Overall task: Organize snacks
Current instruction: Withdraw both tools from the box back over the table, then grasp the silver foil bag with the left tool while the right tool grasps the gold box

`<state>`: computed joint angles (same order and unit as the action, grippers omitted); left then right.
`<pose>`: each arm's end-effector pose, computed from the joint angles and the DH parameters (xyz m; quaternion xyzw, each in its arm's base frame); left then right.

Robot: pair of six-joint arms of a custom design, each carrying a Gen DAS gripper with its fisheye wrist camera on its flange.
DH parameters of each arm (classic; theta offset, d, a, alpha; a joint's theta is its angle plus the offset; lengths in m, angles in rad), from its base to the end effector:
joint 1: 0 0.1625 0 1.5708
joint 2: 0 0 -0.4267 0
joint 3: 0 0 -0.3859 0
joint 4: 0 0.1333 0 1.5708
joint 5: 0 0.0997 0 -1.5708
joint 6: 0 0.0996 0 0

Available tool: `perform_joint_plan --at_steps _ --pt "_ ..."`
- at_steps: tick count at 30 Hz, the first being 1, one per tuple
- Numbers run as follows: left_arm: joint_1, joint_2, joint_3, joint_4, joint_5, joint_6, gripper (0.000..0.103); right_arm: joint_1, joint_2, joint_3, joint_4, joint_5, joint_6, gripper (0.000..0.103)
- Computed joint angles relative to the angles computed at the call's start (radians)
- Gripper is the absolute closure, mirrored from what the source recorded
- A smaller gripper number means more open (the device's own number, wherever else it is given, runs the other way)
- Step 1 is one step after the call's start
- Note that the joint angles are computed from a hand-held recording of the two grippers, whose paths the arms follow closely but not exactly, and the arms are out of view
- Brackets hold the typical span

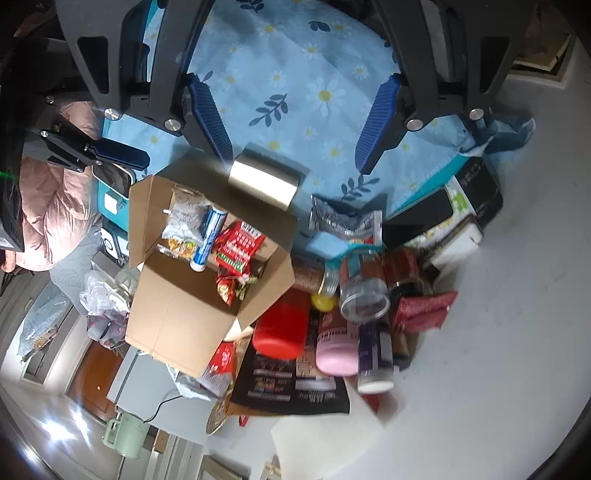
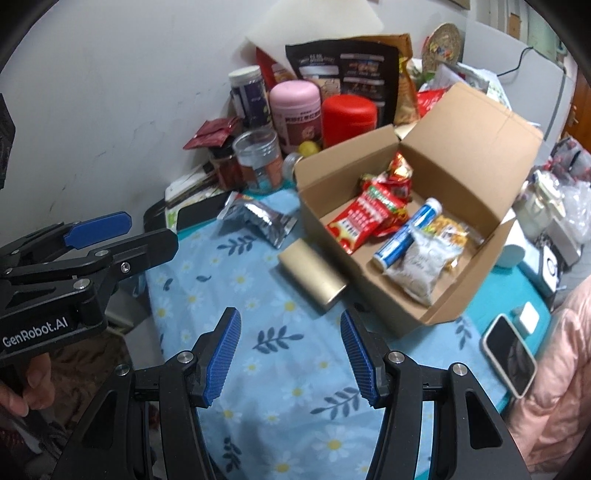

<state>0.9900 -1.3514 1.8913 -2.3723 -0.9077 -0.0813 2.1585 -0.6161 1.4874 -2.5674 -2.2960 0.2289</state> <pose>-0.1339 -0.5586 0.3306 0.1906 0.9189 -0.2215 0.2651 0.4468 -0.5494 0.0523 0.1447 -0.9221 0.1943 0.3017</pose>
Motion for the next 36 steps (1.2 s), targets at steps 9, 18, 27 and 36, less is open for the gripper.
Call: perform_joint_plan --at_steps 9,18,27,36 --pt "0.085 0.056 -0.052 0.013 -0.038 0.019 0.034 -0.047 0.057 -0.031 -0.034 0.042 -0.037 0.047" --pt "0.167 0.159 -0.162 0.030 -0.052 0.106 0.034 -0.100 0.131 -0.097 -0.024 0.052 -0.022 0.046" --pt "0.223 0.305 -0.316 0.039 -0.083 0.268 0.034 -0.142 0.176 -0.145 -0.013 0.073 0.043 0.046" --pt "0.263 0.444 -0.477 0.087 -0.131 0.401 0.034 -0.166 0.202 -0.171 -0.020 0.038 0.052 0.046"
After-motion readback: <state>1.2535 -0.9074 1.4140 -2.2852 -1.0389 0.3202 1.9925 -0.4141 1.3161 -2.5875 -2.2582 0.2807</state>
